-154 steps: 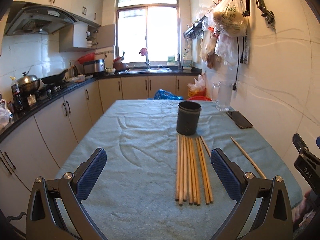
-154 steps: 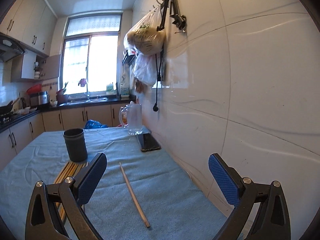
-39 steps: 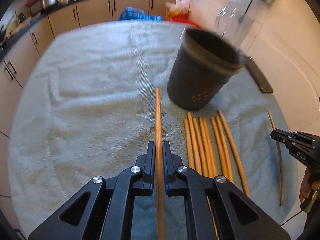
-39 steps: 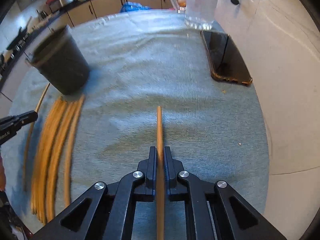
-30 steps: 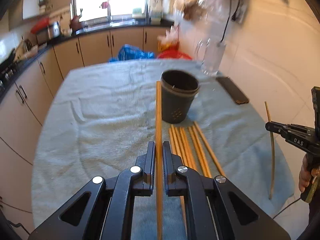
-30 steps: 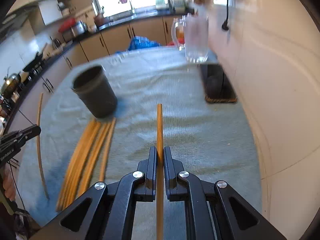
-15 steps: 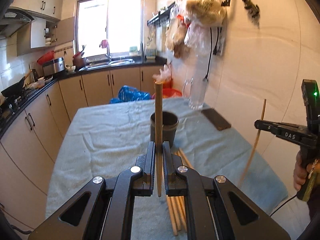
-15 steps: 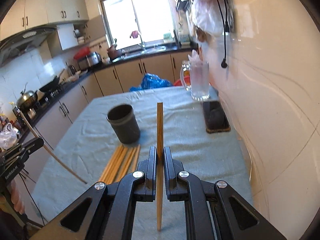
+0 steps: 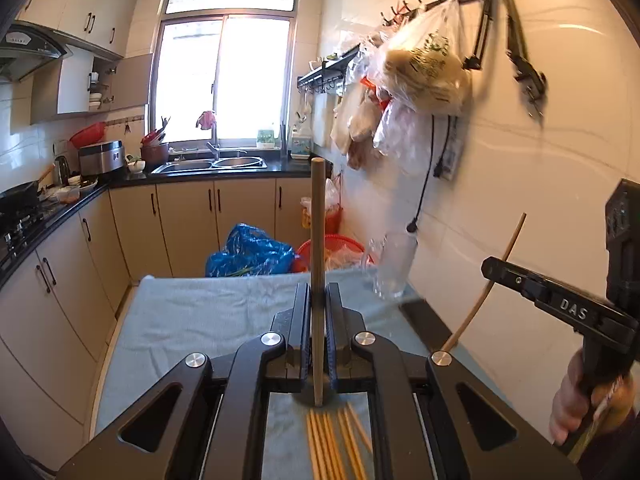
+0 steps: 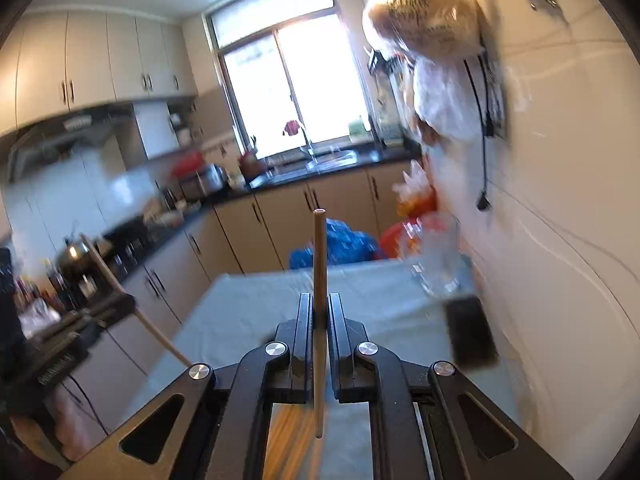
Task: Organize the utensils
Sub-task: 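Lift both held chopsticks upright and carry them over the black holder, then open both grippers to drop the chopsticks into the black holder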
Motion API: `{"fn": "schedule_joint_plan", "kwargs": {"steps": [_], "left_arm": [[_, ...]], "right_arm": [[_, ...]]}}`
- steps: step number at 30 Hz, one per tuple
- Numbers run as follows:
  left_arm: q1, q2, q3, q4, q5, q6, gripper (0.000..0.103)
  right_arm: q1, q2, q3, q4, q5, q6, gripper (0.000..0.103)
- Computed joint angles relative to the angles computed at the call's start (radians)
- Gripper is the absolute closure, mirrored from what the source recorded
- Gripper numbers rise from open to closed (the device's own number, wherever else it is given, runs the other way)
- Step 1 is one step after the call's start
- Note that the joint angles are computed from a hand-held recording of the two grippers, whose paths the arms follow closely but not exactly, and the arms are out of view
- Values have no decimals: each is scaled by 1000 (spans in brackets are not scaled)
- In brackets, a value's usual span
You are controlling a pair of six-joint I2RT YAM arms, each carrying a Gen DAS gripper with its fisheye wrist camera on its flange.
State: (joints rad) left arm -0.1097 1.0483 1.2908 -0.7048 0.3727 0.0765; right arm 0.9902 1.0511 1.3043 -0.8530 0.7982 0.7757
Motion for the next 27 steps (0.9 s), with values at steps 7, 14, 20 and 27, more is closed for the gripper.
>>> {"fn": "schedule_joint_plan", "kwargs": {"steps": [7, 14, 20, 27], "left_arm": [[-110, 190, 79, 93, -159, -26, 96], [-124, 379, 128, 86, -160, -48, 96], [-89, 435, 109, 102, -138, -57, 96], [-34, 397, 95, 108, -92, -62, 68]], "right_arm": [[-138, 119, 40, 201, -91, -124, 96], [-293, 234, -10, 299, -255, -119, 96], [-407, 314, -56, 318, -425, -96, 94], [-446, 316, -93, 352, -435, -85, 43]]}}
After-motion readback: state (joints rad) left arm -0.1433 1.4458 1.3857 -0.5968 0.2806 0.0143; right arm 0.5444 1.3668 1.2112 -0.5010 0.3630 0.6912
